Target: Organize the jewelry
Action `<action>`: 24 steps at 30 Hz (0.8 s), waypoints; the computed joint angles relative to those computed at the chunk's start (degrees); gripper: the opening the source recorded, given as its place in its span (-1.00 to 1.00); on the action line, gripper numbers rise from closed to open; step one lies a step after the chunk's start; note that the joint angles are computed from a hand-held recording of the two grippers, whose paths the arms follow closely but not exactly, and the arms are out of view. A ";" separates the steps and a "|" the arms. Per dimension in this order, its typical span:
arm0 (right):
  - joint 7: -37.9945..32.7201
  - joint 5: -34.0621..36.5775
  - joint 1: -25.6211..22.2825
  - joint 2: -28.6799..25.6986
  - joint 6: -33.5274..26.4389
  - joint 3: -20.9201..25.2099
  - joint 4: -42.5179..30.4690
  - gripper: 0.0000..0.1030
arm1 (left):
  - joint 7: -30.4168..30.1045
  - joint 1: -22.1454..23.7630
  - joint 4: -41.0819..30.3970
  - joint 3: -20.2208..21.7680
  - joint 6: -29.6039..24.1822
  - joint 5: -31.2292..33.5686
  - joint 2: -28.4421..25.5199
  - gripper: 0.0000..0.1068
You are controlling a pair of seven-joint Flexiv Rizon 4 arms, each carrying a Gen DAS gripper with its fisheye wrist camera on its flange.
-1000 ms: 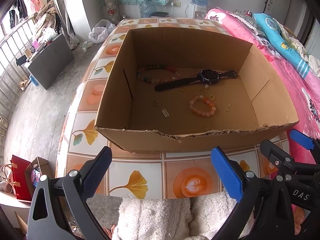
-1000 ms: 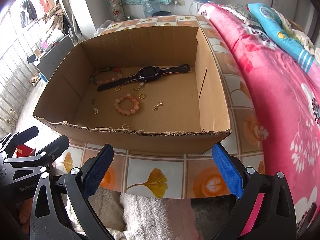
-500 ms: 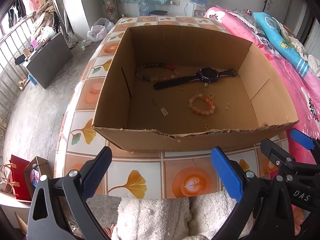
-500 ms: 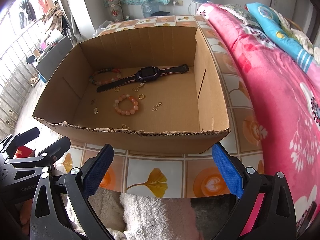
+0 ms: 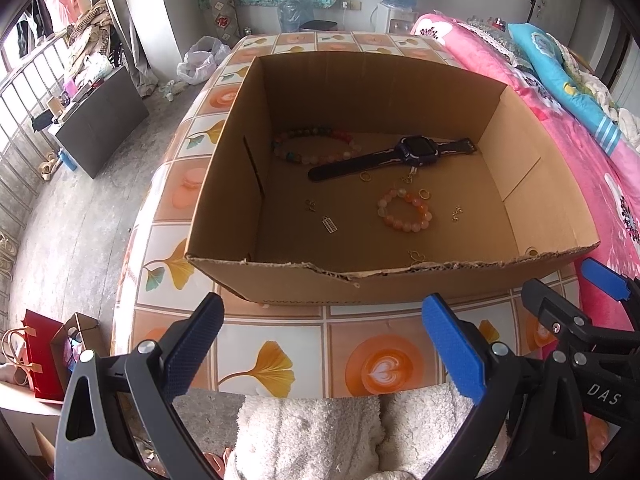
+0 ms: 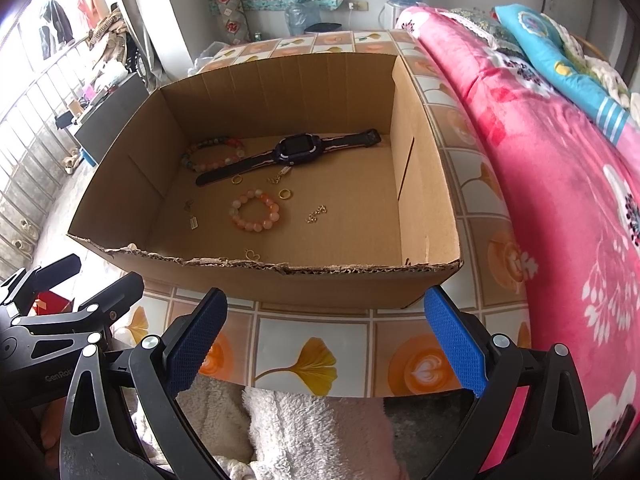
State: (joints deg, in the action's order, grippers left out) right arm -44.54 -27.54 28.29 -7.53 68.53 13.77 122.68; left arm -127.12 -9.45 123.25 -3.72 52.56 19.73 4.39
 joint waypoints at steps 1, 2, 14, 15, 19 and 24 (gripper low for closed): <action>0.35 -0.33 0.09 0.03 0.02 -0.08 0.08 0.84 | -0.01 0.02 -0.01 0.00 0.01 0.06 -0.01 0.82; 0.46 -0.47 0.10 0.04 0.02 -0.10 0.10 0.84 | -0.05 0.02 -0.02 -0.02 0.02 0.12 0.00 0.82; 0.45 -0.53 -0.01 0.15 -0.07 -0.06 0.10 0.84 | 0.07 0.05 0.02 0.03 0.24 -0.05 -0.11 0.82; 0.46 -0.54 -0.01 0.15 -0.07 -0.06 0.10 0.84 | 0.15 0.05 0.06 0.07 0.28 -0.16 -0.08 0.82; 0.40 -0.53 -0.02 0.14 -0.07 -0.06 0.12 0.84 | 0.16 0.07 0.06 0.06 0.26 -0.14 -0.07 0.82; 0.35 -0.51 -0.06 0.11 0.04 -0.07 0.17 0.84 | 0.18 0.07 0.07 0.05 0.26 -0.14 -0.09 0.82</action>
